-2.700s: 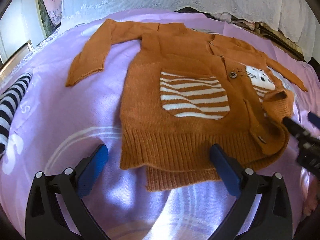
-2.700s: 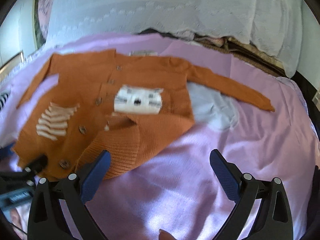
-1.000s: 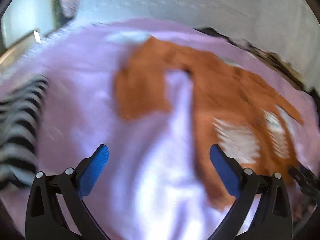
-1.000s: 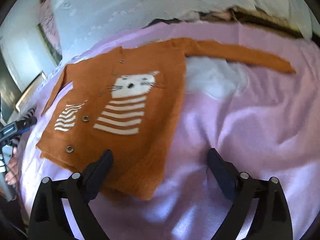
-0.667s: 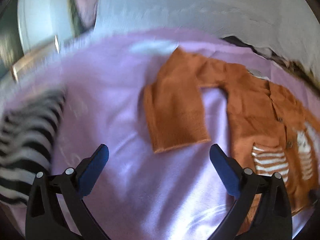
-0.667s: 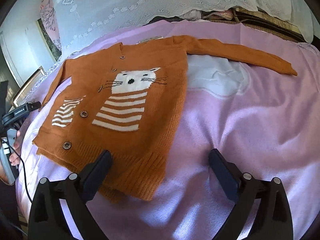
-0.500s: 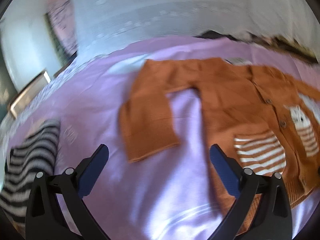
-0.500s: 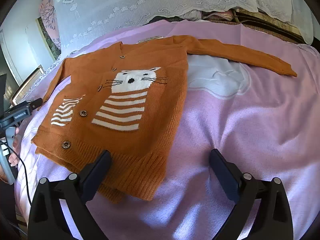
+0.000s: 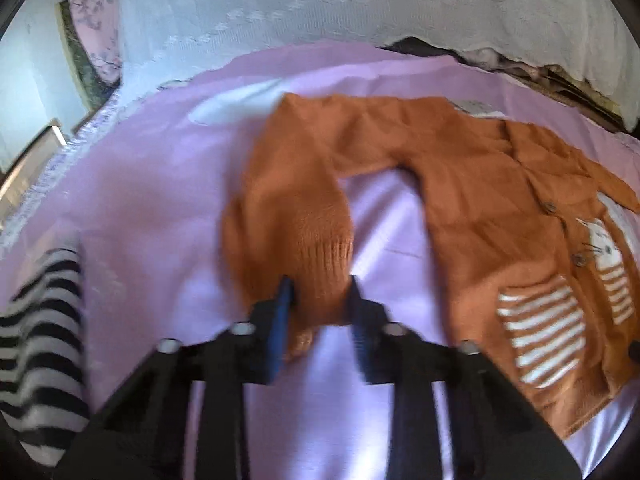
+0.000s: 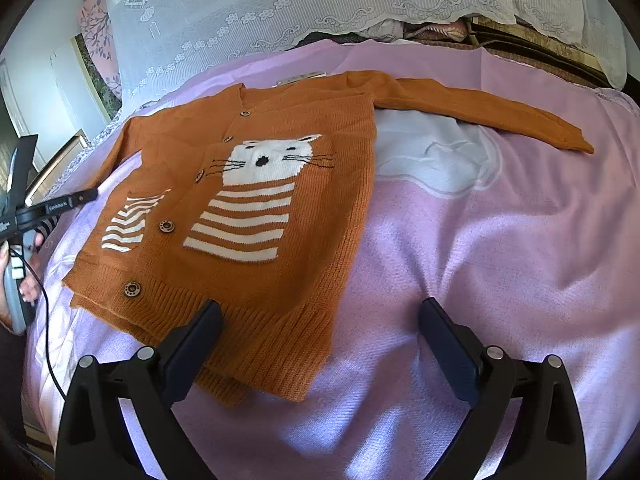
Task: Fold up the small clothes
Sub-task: 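Grasp the cuff of the sleeve nearest the right gripper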
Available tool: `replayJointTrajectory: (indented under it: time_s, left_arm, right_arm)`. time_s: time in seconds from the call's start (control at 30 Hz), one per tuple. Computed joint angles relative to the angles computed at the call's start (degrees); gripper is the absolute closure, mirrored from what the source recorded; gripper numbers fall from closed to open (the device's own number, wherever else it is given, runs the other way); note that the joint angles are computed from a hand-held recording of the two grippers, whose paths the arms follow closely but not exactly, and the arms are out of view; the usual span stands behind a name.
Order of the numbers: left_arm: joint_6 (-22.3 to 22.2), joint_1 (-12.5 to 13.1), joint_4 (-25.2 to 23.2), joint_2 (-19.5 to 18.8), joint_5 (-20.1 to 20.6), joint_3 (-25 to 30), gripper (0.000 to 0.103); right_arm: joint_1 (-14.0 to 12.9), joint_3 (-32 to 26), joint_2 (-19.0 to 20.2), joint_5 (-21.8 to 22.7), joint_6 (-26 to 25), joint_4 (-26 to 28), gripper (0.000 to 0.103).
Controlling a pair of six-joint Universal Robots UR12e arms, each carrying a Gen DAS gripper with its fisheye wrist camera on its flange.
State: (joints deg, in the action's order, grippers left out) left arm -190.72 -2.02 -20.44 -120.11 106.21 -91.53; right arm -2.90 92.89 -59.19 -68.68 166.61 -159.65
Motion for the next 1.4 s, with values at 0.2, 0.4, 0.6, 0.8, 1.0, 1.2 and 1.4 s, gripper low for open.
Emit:
replayJointTrajectory:
  time_s: [0.2, 0.4, 0.6, 0.8, 1.0, 1.2, 1.4]
  left_arm:
    - [-7.25, 2.47, -0.88, 1.12, 13.18, 0.35, 0.090]
    - [-24.88, 6.65, -2.95, 4.23, 12.63, -2.41, 0.024]
    - [-13.87, 4.27, 0.58, 2.81, 1.45, -2.11, 0.019]
    - [-17.11, 4.32, -0.03, -1.12, -14.14, 2.70, 0.009]
    - [-26.38, 4.73, -3.01, -4.78, -17.52, 6.12, 0.004]
    - [-22.02, 3.09, -6.94, -6.46, -11.63, 9.20, 0.004]
    - [-29.97, 4.73, 0.98, -6.67, -15.86, 7.63, 0.004]
  right_arm:
    - [0.04, 0.00, 0.02, -0.17, -0.05, -0.04, 0.004]
    - [0.04, 0.01, 0.03, -0.22, -0.09, -0.08, 0.004]
    - [-1.13, 0.27, 0.18, 3.62, 3.59, -2.26, 0.004]
    - [-5.00, -1.66, 3.00, 9.30, 21.49, -15.10, 0.005]
    - [-8.20, -8.58, 8.26, 15.76, 41.01, -13.66, 0.025]
    - [-8.62, -14.81, 12.60, 16.72, 51.66, -12.57, 0.041]
    - [-8.88, -19.74, 16.84, 10.97, 72.81, -17.55, 0.063]
